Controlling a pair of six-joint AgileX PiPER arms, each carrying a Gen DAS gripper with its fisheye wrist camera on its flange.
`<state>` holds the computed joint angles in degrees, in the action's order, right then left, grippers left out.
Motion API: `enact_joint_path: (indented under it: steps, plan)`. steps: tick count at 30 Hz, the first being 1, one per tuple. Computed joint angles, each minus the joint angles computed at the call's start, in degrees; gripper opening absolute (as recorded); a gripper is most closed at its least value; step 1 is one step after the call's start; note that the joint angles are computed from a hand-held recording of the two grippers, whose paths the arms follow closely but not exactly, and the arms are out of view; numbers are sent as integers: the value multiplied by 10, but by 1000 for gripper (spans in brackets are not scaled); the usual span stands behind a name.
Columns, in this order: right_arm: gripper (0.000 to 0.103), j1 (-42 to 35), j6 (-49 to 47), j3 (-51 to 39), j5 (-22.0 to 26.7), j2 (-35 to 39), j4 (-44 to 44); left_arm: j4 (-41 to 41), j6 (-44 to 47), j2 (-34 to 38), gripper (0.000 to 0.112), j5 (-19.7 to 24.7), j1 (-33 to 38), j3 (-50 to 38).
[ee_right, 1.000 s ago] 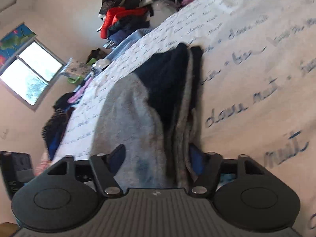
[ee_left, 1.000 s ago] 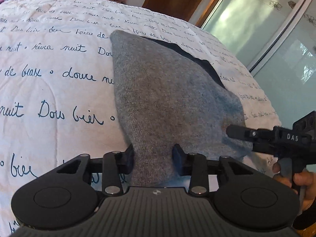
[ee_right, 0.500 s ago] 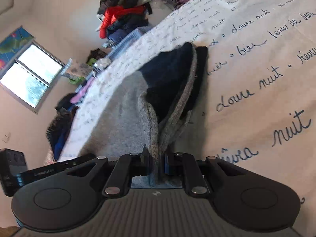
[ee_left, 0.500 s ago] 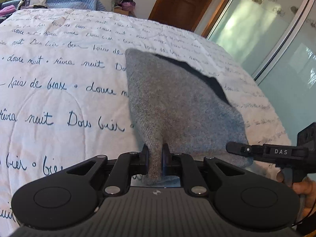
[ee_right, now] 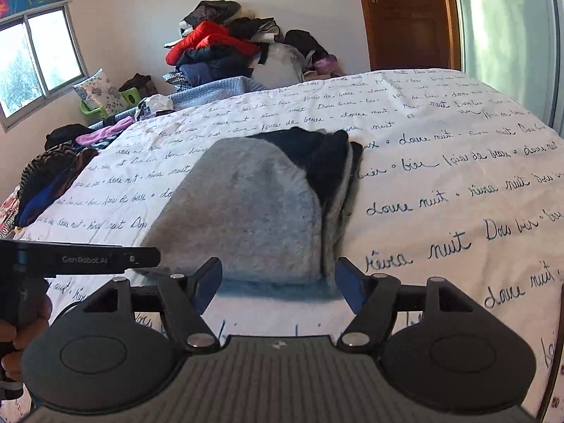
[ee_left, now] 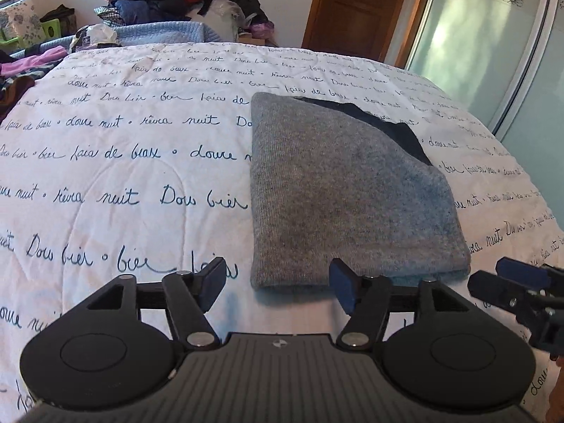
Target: Fold small clothes
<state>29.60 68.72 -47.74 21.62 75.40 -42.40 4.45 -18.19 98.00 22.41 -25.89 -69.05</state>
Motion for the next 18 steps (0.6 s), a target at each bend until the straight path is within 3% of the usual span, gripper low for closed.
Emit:
enact_joint_path:
  steps: [2,6,10,13,18]
  plan:
    - [72,19,-7,3,14,-7,22,19,-33,-19,80,-11,-6,29]
    - [84,78,52,4,76,-19,-21,140,-168,-46,81,-8,-31,70]
    - [88,143,148,11,142,-26,-96,247,-292,-65,81,-2,-53,105]
    - [88,170,182,16,164,-21,-120,367,-417,-74,81,18,-80,127]
    - [88,198,212,21,184,0,-146,459,-512,-80,81,42,-103,151]
